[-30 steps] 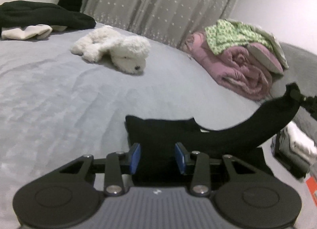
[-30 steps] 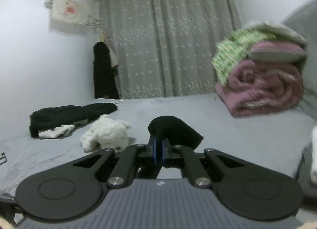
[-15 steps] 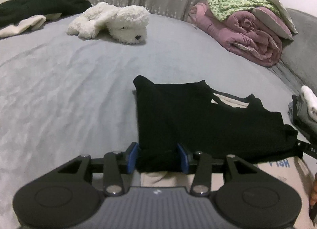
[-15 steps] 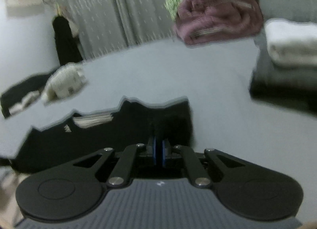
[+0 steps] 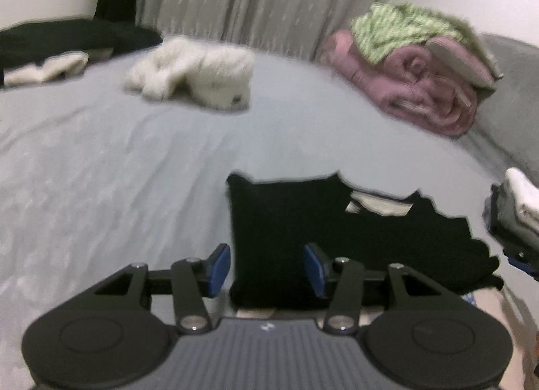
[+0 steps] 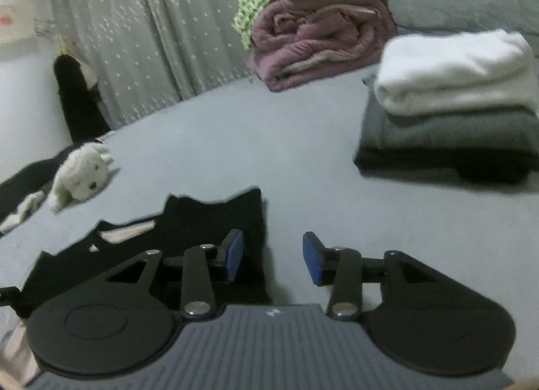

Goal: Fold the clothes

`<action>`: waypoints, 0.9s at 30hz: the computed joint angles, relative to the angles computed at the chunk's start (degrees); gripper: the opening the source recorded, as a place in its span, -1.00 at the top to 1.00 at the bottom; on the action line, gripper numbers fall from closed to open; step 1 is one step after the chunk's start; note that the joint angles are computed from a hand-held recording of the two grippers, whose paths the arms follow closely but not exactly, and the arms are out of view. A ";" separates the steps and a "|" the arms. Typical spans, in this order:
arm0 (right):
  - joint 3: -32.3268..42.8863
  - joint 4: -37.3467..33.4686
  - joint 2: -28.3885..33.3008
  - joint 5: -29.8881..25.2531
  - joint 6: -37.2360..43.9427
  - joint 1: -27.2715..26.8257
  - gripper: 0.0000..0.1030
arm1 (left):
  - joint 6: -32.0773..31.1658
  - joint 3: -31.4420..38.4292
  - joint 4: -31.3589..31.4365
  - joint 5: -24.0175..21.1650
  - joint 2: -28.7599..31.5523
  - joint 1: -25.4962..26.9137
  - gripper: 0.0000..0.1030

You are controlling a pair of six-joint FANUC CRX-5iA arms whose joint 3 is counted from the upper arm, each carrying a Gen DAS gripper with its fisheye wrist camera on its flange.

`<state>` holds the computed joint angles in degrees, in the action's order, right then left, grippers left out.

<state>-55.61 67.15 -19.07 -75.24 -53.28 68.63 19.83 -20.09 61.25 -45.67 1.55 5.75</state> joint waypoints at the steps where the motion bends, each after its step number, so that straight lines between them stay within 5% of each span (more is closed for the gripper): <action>1: -0.42 1.68 -0.18 1.29 0.38 -1.53 0.14 | -2.79 -1.24 2.73 0.73 -0.44 -0.56 0.11; 5: -1.34 7.32 0.30 8.30 2.49 -8.20 0.14 | -10.92 -3.77 8.03 1.43 -1.19 -2.45 0.13; 7: -0.94 7.88 1.09 12.30 5.51 -10.94 0.15 | -10.28 -3.04 5.47 1.11 -0.63 -2.67 0.13; 8: -0.50 7.38 1.81 13.45 7.42 -11.68 0.29 | -9.94 -2.65 4.18 0.95 -0.33 -2.80 0.13; 9: 0.04 6.62 2.80 13.56 9.04 -11.90 0.72 | -9.57 -2.24 2.88 0.78 -0.03 -2.93 0.13; 12: 1.08 6.74 5.24 11.32 10.65 -11.11 0.82 | -8.78 -1.32 -1.55 1.75 0.58 -3.54 0.13; 16: 2.06 9.03 7.82 5.14 12.18 -9.76 0.83 | -9.85 -1.60 -2.56 3.15 0.36 -4.20 0.09; 19: 3.27 1.98 6.97 9.20 15.82 -10.58 0.75 | -10.12 -1.90 -2.92 3.86 0.05 -4.45 0.08; 21: 2.41 2.07 5.12 7.69 13.93 -9.57 0.31 | -10.62 -2.23 -2.73 4.15 -0.30 -4.50 0.08; 27: -0.41 4.88 -1.36 5.63 9.23 -5.94 0.26 | -11.85 -3.60 2.35 4.57 -1.06 -4.88 0.08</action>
